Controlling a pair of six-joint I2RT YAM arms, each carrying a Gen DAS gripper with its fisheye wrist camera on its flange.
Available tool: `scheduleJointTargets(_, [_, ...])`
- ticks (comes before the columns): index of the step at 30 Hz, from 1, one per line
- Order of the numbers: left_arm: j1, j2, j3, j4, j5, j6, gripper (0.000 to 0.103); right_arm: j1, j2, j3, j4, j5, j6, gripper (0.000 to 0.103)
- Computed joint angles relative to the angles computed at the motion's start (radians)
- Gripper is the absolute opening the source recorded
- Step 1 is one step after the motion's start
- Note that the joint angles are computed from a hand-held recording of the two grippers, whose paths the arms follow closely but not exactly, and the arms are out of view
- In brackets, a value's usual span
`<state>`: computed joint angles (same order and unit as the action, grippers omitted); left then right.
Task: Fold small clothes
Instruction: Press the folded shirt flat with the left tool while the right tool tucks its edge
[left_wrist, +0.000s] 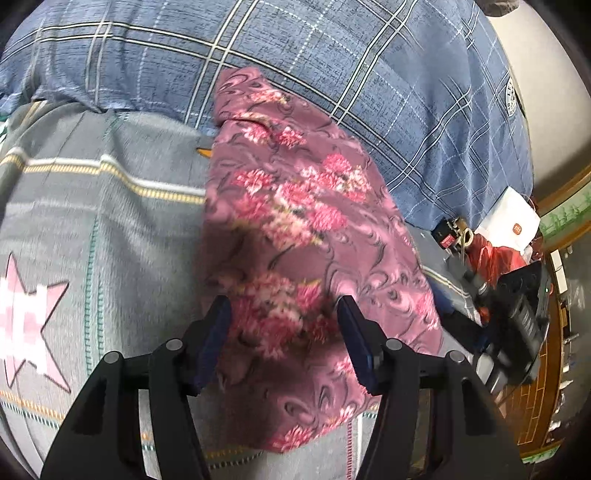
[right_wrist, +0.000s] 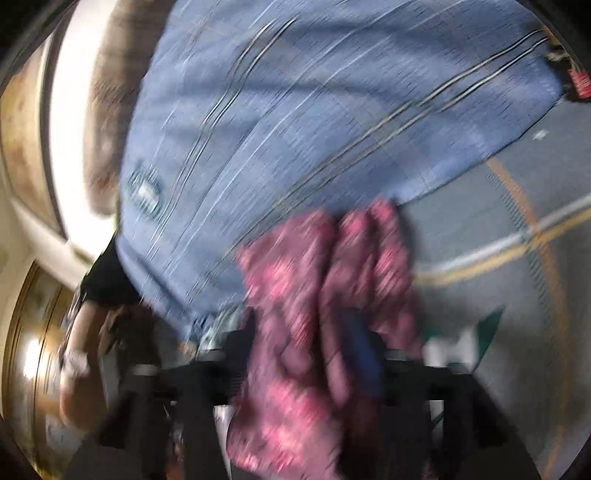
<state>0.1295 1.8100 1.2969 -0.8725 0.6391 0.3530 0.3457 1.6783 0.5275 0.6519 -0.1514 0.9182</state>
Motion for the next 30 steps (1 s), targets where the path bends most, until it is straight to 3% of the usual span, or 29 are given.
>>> scheduleJointTargets(1, [0.003,-0.010,-0.015,0.000,-0.012,0.007,0.058,0.043,0.021,0.056,-0.124,0.038,-0.057,0.063])
scheduleJointTargets(2, [0.006,-0.014,-0.023,-0.013,-0.024,0.019,0.058,0.055,0.041,0.100,-0.201,0.058,-0.098,0.051])
scheduleJointTargets(3, [0.002,-0.021,-0.031,-0.029,-0.025,0.022,0.058,0.082,0.045,0.151,-0.306,0.098,-0.161,0.013])
scheduleJointTargets(4, [0.017,-0.016,-0.029,-0.060,-0.011,0.044,0.058,0.116,0.008,0.151,-0.337,0.175,-0.195,0.013])
scheduleJointTargets(7, [0.023,-0.013,-0.056,-0.055,-0.029,0.051,0.059,0.110,-0.088,0.084,-0.271,0.272,-0.160,0.012])
scheduleJointTargets(10, [0.001,-0.011,-0.097,-0.024,-0.074,0.055,0.058,0.038,0.021,0.132,-0.375,0.225,-0.117,0.013])
scheduleJointTargets(12, [0.006,-0.039,-0.099,-0.057,-0.083,0.112,0.058,0.041,0.026,0.136,-0.377,0.207,-0.135,0.014])
scheduleJointTargets(14, [0.034,-0.052,-0.080,-0.090,-0.049,0.141,0.058,0.029,-0.051,0.131,-0.411,0.212,-0.122,0.024])
scheduleJointTargets(17, [0.021,-0.046,-0.015,-0.105,-0.021,0.104,0.058,-0.028,-0.144,0.083,-0.326,0.183,-0.054,0.038])
scheduleJointTargets(19, [-0.026,-0.051,0.001,-0.047,-0.042,0.033,0.058,-0.036,-0.083,0.182,-0.368,0.185,-0.049,0.051])
scheduleJointTargets(22, [-0.106,-0.004,0.044,0.022,-0.112,-0.058,0.058,-0.055,0.067,0.372,-0.493,0.183,-0.096,0.051])
scheduleJointTargets(24, [-0.152,0.035,0.066,0.049,-0.160,-0.107,0.058,-0.071,0.170,0.458,-0.520,0.100,-0.092,0.051])
scheduleJointTargets(25, [-0.169,0.046,0.065,0.064,-0.186,-0.122,0.059,-0.074,0.193,0.490,-0.545,0.043,-0.117,0.034])
scheduleJointTargets(26, [-0.175,0.049,0.059,0.076,-0.205,-0.123,0.059,-0.062,0.202,0.509,-0.575,0.053,-0.161,0.014])
scheduleJointTargets(28, [-0.176,0.045,0.033,0.117,-0.195,-0.110,0.061,-0.026,0.160,0.472,-0.530,0.170,-0.248,0.012])
scheduleJointTargets(30, [-0.178,0.044,0.013,0.150,-0.208,-0.107,0.064,-0.059,0.200,0.477,-0.552,0.174,-0.213,0.008])
